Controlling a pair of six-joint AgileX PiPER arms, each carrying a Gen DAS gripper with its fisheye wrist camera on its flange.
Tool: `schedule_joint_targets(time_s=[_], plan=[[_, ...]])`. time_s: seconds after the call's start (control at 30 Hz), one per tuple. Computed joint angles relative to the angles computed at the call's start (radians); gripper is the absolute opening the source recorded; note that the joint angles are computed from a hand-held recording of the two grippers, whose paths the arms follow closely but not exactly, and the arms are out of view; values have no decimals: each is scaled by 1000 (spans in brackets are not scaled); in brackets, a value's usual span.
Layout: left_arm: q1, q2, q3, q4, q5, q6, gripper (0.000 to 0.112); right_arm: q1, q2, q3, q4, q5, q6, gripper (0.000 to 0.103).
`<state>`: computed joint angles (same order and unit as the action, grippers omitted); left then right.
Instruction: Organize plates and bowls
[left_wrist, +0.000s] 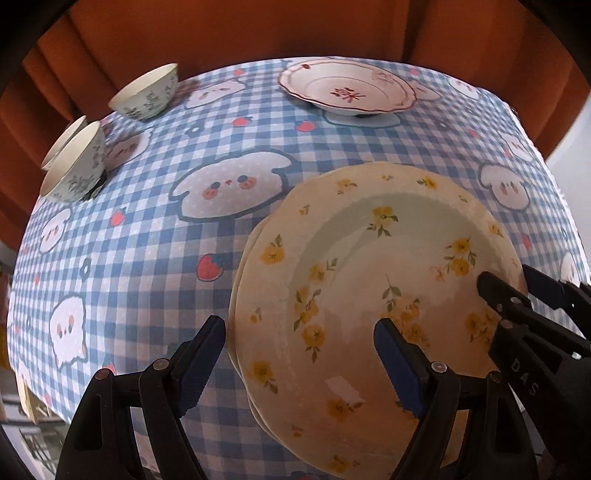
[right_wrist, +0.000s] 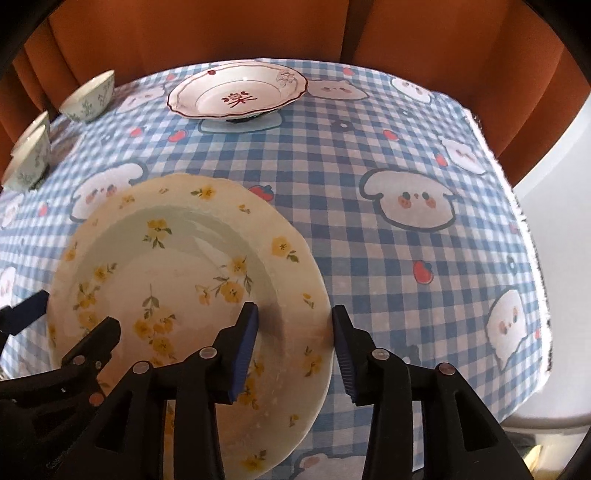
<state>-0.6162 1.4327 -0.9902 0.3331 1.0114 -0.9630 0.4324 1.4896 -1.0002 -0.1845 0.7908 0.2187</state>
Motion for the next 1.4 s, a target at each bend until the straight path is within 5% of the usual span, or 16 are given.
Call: schedule_joint_targets(time_s=[0.3,0.43,0.8,1.4], plan=[[74,-71,9,-51,-26,222,84,47,-40,-52,2,109,138,47],[113,-97,15,-89,-45,311,84,114,-60,-73,-1,124,221,60],[191,-111,-73,-110,-64,394,84,145,-55,-202,-3,185,288,74],[288,199,-468,42,-4,323,84,-13,253,-625,154,159,10,76]])
